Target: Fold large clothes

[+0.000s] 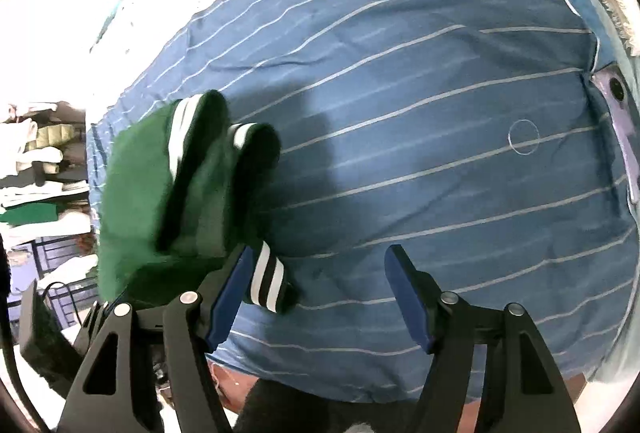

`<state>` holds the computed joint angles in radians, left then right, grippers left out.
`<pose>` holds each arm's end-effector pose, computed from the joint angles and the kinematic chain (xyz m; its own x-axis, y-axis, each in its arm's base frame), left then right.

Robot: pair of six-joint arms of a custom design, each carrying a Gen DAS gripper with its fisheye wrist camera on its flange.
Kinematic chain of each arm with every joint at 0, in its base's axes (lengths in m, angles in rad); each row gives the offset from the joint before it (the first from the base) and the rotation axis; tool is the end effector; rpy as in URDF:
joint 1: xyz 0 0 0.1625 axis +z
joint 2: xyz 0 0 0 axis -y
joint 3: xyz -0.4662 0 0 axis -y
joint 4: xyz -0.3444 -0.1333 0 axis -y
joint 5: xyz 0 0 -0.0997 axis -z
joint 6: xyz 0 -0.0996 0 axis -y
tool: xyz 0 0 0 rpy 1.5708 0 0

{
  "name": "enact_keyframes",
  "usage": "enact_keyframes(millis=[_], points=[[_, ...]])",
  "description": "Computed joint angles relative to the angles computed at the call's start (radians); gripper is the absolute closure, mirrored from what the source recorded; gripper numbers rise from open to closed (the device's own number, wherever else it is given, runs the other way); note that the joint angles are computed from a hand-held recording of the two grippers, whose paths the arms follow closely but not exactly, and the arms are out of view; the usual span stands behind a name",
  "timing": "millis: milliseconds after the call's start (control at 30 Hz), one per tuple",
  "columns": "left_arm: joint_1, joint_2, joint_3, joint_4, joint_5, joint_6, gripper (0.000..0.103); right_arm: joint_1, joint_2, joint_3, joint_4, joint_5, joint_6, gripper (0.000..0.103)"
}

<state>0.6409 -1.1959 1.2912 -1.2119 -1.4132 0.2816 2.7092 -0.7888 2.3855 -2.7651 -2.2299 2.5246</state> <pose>-0.3598 -0.4542 0.4314 -0.3141 0.9493 -0.0136 0.8407 0.2847 0.4606 0.3758 -0.0938 0.0375 -0.3908 0.8905 -0.2330 0.7471 0.1590 -0.6454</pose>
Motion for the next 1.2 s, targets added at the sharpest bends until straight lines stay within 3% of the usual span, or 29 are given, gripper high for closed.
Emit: enact_keyframes(millis=[67,133,200,267,300,333,367,400,467,600,667,767,800,867,900,967,1033,1067,1133,1200], points=[[0.018,0.033,-0.08,0.015,-0.035,-0.054,0.012,0.002,0.005,0.018,-0.044,-0.013,-0.007,0.031],[0.031,0.059,-0.133,-0.026,0.021,-0.09,0.012,0.011,0.017,0.025,-0.086,-0.043,-0.005,0.031],[0.038,0.073,-0.113,-0.13,0.141,-0.099,0.012,0.01,0.043,0.04,-0.181,-0.075,-0.023,0.031],[0.045,0.09,-0.028,-0.241,0.338,-0.081,0.012,-0.005,0.093,0.061,-0.355,-0.122,-0.095,0.031],[0.062,0.1,0.033,-0.298,0.437,-0.045,0.012,-0.021,0.127,0.06,-0.459,-0.156,-0.173,0.031],[0.08,0.112,0.064,-0.318,0.495,-0.027,0.005,-0.041,0.16,0.06,-0.564,-0.163,-0.257,0.031],[0.116,0.137,0.063,-0.306,0.511,-0.042,0.0,-0.075,0.181,0.047,-0.639,-0.16,-0.359,0.031],[0.152,0.158,0.03,-0.271,0.484,-0.069,0.0,-0.098,0.191,0.034,-0.671,-0.154,-0.421,0.031],[0.186,0.177,0.001,-0.234,0.459,-0.08,0.0,-0.186,0.212,-0.008,-0.748,-0.105,-0.623,0.033],[0.186,0.153,0.037,-0.283,0.435,-0.013,0.0,-0.358,0.24,-0.091,-0.801,0.015,-0.892,0.037],[0.193,0.159,-0.016,-0.235,0.395,-0.051,0.0,-0.462,0.235,-0.141,-0.713,0.071,-0.989,0.038],[0.217,0.166,-0.132,-0.185,0.318,-0.104,0.0,-0.644,0.255,-0.252,-0.433,0.167,-1.125,0.039],[0.221,0.156,-0.145,-0.196,0.343,-0.116,0.0,-0.69,0.284,-0.283,-0.396,0.199,-1.179,0.039],[0.235,0.154,-0.181,-0.186,0.396,-0.153,0.0,-0.725,0.285,-0.32,-0.305,0.221,-1.197,0.039],[0.253,0.157,-0.213,-0.164,0.399,-0.176,0.0,-0.73,0.267,-0.32,-0.281,0.244,-1.186,0.039],[0.283,0.151,-0.222,-0.129,0.485,-0.215,0.0,-0.702,0.227,-0.312,-0.238,0.246,-1.149,0.039],[0.321,0.138,-0.162,-0.148,0.602,-0.206,0.0,-0.63,0.177,-0.317,-0.186,0.207,-1.079,0.038],[0.339,0.13,-0.112,-0.183,0.67,-0.19,0.0,-0.597,0.164,-0.323,-0.205,0.191,-1.084,0.038],[0.394,0.133,-0.042,-0.221,0.771,-0.169,0.0,-0.519,0.155,-0.394,-0.226,0.156,-1.143,0.039],[0.438,0.16,-0.048,-0.187,0.797,-0.184,0.0,-0.5,0.189,-0.514,-0.152,0.189,-1.255,0.039]])
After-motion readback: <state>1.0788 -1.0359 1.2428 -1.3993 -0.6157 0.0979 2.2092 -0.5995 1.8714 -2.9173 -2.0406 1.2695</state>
